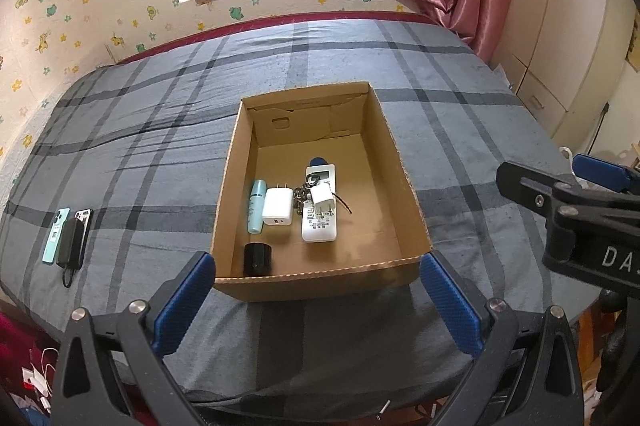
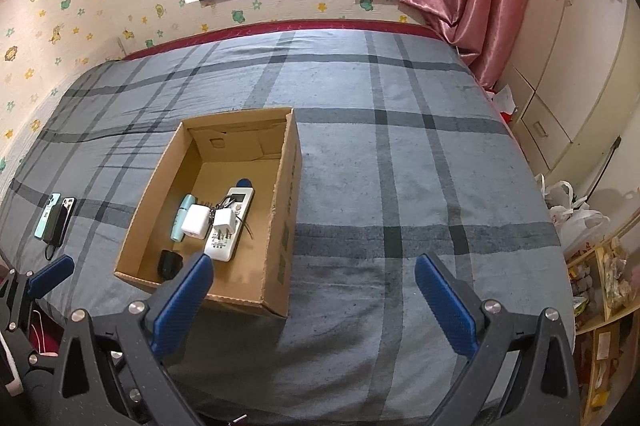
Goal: Organize rigid objects
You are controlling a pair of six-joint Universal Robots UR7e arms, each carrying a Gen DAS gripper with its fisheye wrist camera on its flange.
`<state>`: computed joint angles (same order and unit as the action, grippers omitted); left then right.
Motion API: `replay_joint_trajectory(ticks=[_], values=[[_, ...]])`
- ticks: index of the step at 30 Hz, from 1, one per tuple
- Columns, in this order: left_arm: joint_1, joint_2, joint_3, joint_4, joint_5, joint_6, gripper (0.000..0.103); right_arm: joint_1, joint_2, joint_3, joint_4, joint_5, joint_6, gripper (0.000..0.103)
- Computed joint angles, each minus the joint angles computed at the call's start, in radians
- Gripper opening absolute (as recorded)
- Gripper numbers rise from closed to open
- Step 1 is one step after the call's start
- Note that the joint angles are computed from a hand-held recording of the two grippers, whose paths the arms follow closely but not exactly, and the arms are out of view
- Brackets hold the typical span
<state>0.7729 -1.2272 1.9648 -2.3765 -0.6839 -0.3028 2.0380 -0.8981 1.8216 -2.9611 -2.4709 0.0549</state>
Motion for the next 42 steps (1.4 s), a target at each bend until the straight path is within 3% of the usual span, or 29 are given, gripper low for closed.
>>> replay_joint_trajectory(ticks=[42], values=[[-0.008, 0.008, 0.000, -0.012, 0.019, 0.004, 0.103, 0.000, -0.002, 0.002, 0.000, 0.000, 0.007, 0.103]])
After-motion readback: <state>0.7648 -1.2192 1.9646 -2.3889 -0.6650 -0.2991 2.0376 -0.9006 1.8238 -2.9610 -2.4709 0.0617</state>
